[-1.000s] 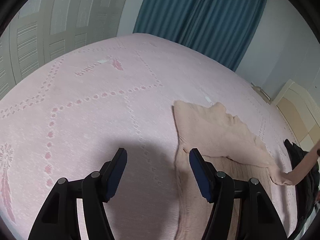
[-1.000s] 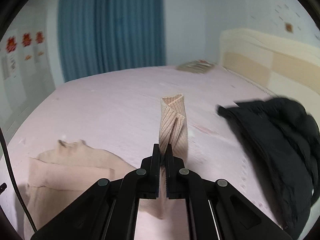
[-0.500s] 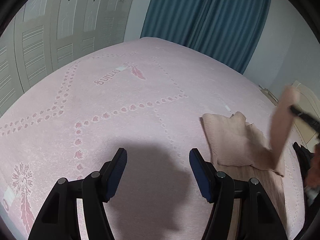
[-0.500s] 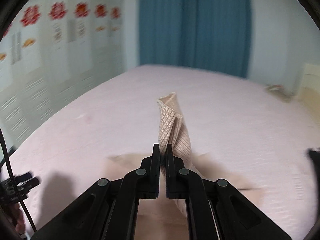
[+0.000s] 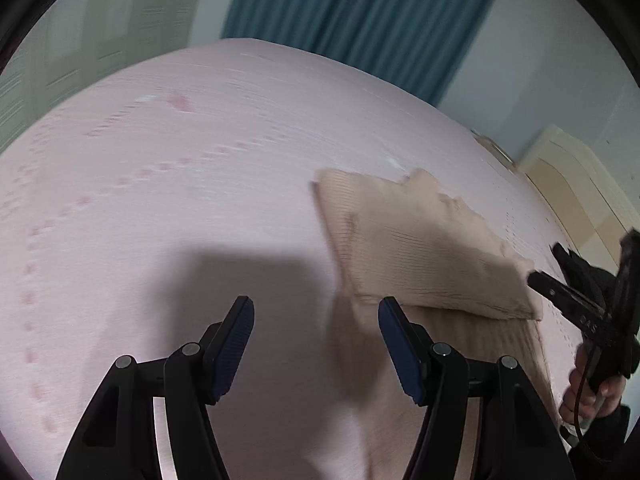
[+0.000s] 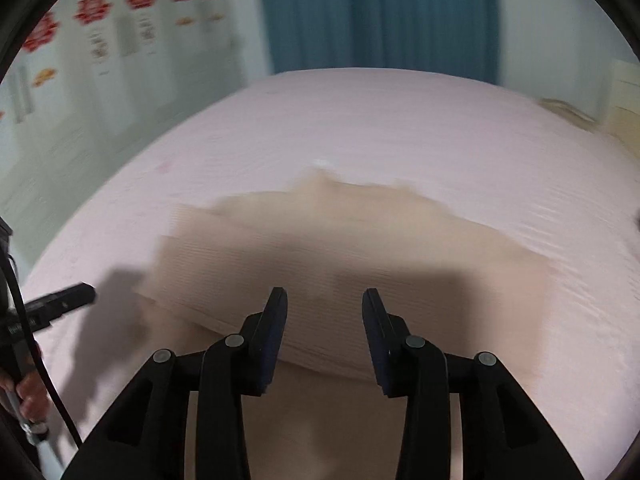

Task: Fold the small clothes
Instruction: 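Lift the sleeve with the right tool and fold it across the body, then release the sleeve from the right tool and flatten the folded side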

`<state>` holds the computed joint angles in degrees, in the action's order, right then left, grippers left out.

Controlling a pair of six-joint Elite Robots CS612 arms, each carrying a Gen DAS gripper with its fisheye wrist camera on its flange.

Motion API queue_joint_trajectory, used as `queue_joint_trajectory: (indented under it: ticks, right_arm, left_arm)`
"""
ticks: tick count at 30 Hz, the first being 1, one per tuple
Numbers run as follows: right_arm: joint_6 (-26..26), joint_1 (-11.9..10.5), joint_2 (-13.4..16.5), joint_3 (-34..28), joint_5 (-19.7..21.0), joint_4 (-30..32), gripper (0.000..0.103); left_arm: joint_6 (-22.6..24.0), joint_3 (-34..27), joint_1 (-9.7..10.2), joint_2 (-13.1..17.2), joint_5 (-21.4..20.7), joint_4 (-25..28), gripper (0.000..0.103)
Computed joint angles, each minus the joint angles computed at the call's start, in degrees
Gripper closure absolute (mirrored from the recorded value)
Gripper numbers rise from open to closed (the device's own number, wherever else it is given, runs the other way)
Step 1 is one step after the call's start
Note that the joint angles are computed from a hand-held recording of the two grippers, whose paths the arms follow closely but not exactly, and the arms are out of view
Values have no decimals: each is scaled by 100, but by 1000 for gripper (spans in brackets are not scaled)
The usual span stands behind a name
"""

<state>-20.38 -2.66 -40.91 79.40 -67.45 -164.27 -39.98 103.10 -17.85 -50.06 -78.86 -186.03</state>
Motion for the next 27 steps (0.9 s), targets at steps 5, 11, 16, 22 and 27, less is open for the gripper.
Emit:
queue_joint_trajectory:
  ticks: [5,11,16,22,27]
  right_arm:
    - [322,-253,-9,192,-512,-138,65]
    - [430,-392,63,144,-437,405,65]
    - [507,-387,237,-4,-478,369,65]
    - [942,-405,348,-165,-510,274,93]
    - [1282,-490,387,-237,-317,428,98]
  left_arm:
    - [13,-540,3,290,-195,376,46]
    - [107,-914,19,467,-59,726,57]
    - [13,-1013,68,541,-94,723,69]
    - [233,-1179,75,611,-14,771,87]
    - [517,-1222,-1,627,291,594,89]
